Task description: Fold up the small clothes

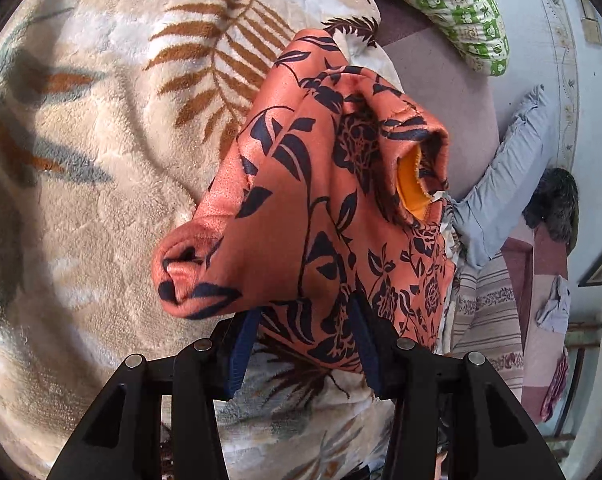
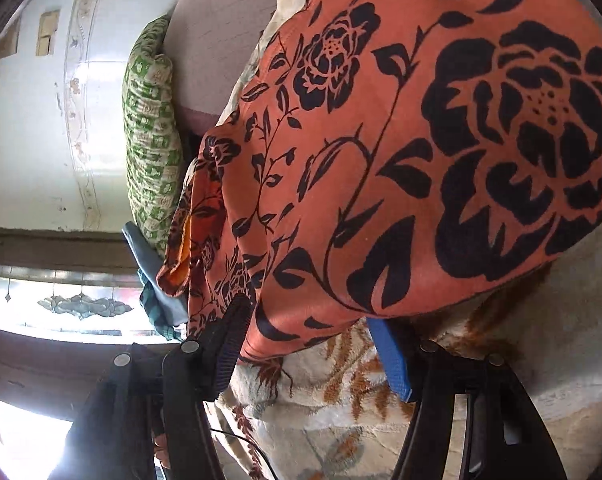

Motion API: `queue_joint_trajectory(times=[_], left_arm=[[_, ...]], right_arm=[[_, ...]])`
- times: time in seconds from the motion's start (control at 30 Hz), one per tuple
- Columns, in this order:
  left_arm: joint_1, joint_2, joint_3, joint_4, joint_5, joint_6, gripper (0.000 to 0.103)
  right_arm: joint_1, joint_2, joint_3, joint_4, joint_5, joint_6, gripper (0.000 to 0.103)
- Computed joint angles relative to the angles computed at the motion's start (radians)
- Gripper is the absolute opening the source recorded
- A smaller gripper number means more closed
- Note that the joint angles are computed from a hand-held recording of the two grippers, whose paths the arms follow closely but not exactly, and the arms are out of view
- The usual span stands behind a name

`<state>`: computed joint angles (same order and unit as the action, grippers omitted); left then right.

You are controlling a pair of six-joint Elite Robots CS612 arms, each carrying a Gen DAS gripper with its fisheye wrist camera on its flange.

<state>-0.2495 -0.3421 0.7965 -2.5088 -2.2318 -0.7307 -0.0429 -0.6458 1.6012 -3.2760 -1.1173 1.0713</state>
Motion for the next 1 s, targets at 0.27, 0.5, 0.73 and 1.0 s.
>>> queue_joint_trajectory(times=[0.27,0.5,0.73,1.0], left_arm=[[-0.015,-0.087,0.129,-0.066,0.095,0.013,0.01],[-0.003,-0.098,0.168,0.025,0.076,-0.01,0.005],[-0.012,-0.219,0.268,-0.061,0.154,0.35,0.016],[-0.009,-0.16,0.115,0.032,0.237,0.388,0.06]], right_arm=[[0.014,-0.026,0.004,0.009,-0.049,-0.092,0.014],[0.007,-0.053,0.048,0.161,-0.055,-0.181,0.008],[0.036,-0.127,0.036,0.238,-0.09,-0.398,0.022],[0.038,-0.002,-0.209,0.229,0.032,-0.382,0.053]])
